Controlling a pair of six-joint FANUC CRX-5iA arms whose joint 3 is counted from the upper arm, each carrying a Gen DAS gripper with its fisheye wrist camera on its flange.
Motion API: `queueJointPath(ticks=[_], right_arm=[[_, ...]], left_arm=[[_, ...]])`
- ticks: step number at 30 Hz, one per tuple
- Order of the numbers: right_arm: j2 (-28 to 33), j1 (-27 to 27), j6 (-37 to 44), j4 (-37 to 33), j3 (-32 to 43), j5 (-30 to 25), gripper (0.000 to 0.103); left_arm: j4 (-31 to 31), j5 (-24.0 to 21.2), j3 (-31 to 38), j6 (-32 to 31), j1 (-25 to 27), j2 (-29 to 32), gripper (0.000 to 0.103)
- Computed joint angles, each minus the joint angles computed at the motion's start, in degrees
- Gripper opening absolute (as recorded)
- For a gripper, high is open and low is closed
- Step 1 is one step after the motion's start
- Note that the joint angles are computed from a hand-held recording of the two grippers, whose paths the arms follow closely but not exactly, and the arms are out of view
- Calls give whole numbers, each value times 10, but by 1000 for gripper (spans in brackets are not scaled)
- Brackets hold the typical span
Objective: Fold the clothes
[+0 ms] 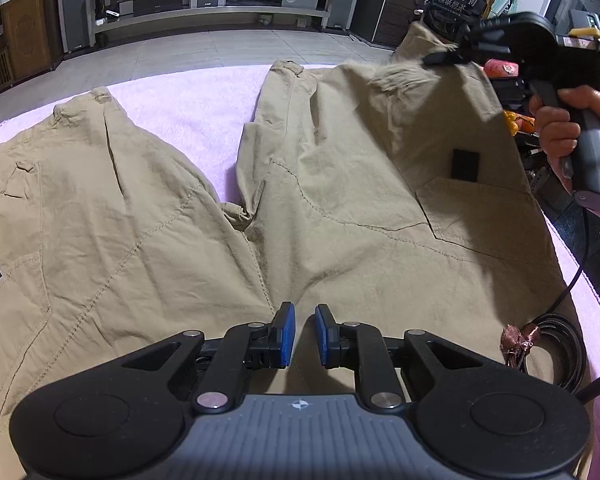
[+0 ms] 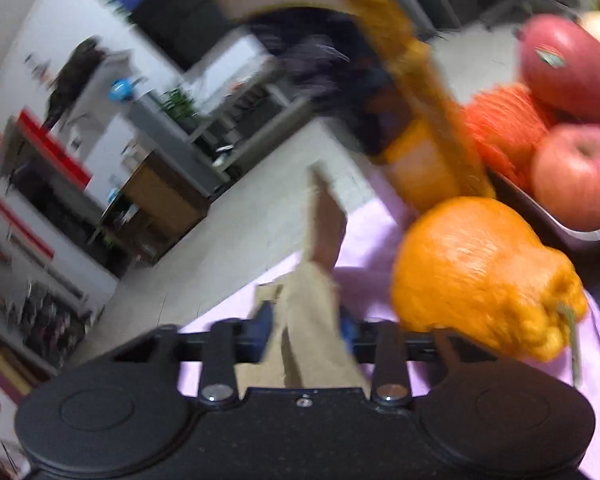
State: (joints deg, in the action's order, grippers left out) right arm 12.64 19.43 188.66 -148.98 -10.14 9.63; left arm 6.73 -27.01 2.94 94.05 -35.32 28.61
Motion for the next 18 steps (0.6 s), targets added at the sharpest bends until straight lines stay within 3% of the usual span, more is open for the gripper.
queueJointPath(ticks=[2, 3, 6, 8, 11, 12, 15, 18], right_arm=[[5, 33, -61, 95, 40, 71, 9], [5, 40, -46, 104, 47, 86, 8], [20, 103, -103, 216, 99, 203, 8], [55, 145, -54, 240, 160, 328, 10], [90, 172, 21, 246, 217, 425, 20], [93, 176, 32, 246, 227, 444, 29], [45, 200, -2, 260, 202, 454, 44], [-10, 233, -40, 282, 176, 465, 47]], left_arm=[[-5, -1, 3, 3, -1, 1, 18], [-8, -2, 4, 5, -2, 1, 18], [-15, -5, 8, 12, -3, 3, 18], [-24, -7, 12, 18, -4, 3, 17], [-38, -14, 18, 35, -7, 3, 17], [-42, -16, 19, 44, -8, -1, 17], [-61, -12, 14, 66, -15, -23, 16], [-119, -3, 3, 114, -31, -66, 17]])
